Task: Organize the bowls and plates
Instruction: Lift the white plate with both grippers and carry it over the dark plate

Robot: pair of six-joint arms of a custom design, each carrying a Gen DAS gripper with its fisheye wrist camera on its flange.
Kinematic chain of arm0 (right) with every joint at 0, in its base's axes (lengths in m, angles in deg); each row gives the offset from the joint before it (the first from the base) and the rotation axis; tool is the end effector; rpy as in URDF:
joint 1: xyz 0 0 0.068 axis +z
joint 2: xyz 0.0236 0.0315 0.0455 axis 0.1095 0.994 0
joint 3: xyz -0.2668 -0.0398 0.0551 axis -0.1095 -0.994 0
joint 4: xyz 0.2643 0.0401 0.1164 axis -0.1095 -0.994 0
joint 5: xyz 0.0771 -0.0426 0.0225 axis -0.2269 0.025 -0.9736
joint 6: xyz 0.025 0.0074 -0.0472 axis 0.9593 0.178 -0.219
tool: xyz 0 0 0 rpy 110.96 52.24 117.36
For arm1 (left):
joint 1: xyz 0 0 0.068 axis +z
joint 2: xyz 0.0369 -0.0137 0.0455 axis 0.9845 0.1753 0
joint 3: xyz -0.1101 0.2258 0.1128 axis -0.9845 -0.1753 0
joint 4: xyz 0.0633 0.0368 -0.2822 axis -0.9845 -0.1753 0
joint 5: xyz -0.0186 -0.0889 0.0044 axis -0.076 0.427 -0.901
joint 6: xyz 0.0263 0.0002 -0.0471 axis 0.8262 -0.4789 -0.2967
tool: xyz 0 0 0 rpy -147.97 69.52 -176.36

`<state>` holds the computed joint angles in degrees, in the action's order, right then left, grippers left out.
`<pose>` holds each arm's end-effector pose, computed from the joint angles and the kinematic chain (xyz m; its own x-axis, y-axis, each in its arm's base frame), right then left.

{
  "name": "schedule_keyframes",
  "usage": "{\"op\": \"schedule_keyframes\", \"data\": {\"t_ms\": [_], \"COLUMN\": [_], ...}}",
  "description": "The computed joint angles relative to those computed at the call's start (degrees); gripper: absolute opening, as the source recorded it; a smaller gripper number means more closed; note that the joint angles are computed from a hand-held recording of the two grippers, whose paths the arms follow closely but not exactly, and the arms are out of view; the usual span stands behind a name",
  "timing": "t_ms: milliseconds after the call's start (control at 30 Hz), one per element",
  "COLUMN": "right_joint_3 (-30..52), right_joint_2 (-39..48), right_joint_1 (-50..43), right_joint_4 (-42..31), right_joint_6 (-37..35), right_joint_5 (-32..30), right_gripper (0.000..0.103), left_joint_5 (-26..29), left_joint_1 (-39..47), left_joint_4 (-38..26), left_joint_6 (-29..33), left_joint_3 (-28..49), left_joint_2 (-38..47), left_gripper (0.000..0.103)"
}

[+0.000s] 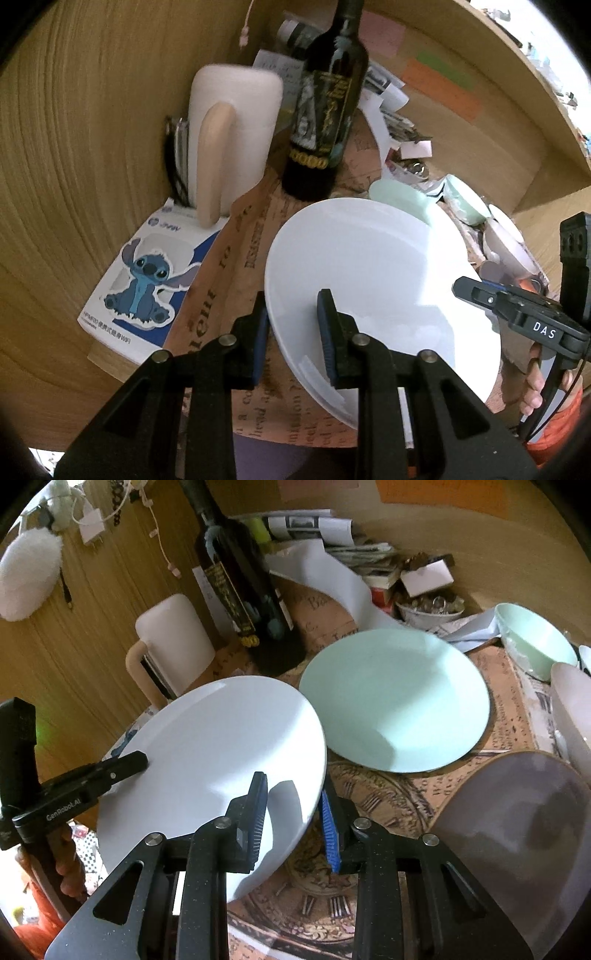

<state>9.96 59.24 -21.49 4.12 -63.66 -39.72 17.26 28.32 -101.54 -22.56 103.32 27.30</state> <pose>0.2261 -0.0856 0.1661 -0.5762 -0.0265 -0.8169 -0.5011 0.8011 0.3274 0.1321 -0.1384 0.1501 -0.6821 -0.2593 -0.6838 -0.0938 0.9583 -0.2699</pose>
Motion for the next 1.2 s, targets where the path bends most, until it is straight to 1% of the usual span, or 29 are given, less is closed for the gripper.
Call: {"op": "schedule_keyframes", "data": {"t_ms": [233,367,533,933,1200], "right_joint_3": [2.08,3.01,4.42,9.14,13.59], "right_joint_2": [-0.57,-0.09,1.43,7.37,14.11], "right_joint_1": [-5.78,-8.87,-12.52,-21.55,-26.94], "right_joint_4": [-6.11,-8.44,-11.23,-20.44,-26.77], "right_joint_6": [-5.25,-8.06,-11.63,-22.23,-30.55], "right_joint_5": [-4.18,-5.74,-7.63,-11.36,-12.59], "right_gripper": [0.025,0.025,0.025,0.025,0.025], "left_joint_5": [-1.3,-2.44,-2.56,-2.61,-1.9], "left_joint_1": [-2.23,-3.79,-5.01,-8.1,-9.51], "left_joint_4": [0.67,1.41,3.21,6.37,8.05], "left_joint_6": [0.25,0.59,1.37,2.74,3.71], "left_joint_3": [2.34,4.56,7.24,13.71,18.7], "left_joint_2": [1.56,4.09,7.44,15.9,22.41], "left_gripper": [0.025,0.025,0.025,0.025,0.025]}}
